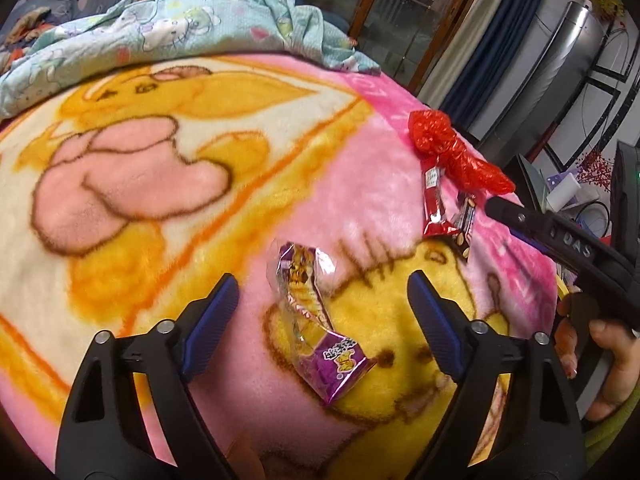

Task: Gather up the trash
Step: 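Grasp the purple candy wrapper with the left tool while the right tool grasps a chocolate bar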

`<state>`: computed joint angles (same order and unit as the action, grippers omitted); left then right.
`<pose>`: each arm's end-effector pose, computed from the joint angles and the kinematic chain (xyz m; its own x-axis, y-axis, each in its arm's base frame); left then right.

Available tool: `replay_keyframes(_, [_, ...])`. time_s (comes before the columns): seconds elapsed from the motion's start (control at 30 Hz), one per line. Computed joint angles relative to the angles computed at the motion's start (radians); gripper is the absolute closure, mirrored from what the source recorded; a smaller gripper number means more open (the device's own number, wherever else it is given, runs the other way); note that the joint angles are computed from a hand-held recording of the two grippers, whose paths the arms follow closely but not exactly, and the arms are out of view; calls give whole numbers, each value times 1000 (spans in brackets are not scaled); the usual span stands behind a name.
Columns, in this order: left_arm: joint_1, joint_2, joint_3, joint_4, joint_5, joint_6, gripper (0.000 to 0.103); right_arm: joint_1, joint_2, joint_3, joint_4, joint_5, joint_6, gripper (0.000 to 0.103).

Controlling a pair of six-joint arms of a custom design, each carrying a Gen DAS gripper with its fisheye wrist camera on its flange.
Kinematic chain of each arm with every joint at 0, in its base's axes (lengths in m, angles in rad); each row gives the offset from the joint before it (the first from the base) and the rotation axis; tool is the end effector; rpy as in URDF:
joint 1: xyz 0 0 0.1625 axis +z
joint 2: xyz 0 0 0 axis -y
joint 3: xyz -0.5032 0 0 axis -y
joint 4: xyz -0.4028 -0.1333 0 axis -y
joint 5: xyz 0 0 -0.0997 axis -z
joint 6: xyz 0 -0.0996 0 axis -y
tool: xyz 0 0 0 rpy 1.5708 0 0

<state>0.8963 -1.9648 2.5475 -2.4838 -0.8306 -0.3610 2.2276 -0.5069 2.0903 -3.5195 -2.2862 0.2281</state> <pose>-0.0066 -0.3293 0.3683 -0.8759 0.0106 -0.4823 0.3007 0.7937 -0.5288 0.3926 -0.3979 -0.0306 -0.8506 -0.1009 0.5160 -0.3880 0.7828 -0.4865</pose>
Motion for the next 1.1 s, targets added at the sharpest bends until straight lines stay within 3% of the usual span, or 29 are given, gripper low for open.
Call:
replay_keyframes(0.27, [-16, 9, 6, 28, 22, -1, 43, -26, 34, -56, 92, -6, 41, 49])
replay_keyframes(0.57, [-11, 19, 8, 11, 17, 20, 70, -21, 52, -32, 7, -13, -35, 63])
replay_keyframes(0.7, [-5, 26, 6, -1, 3, 37, 79, -13, 47, -11, -18, -12, -58, 76])
replay_keyframes(0.9, [-16, 30, 10, -9, -17, 68, 86, 2, 40, 35, -64, -4, -75, 78])
replay_keyframes(1.1, [-74, 25, 31, -9, -16, 90, 89, 15, 24, 91, -109, 9, -60, 80])
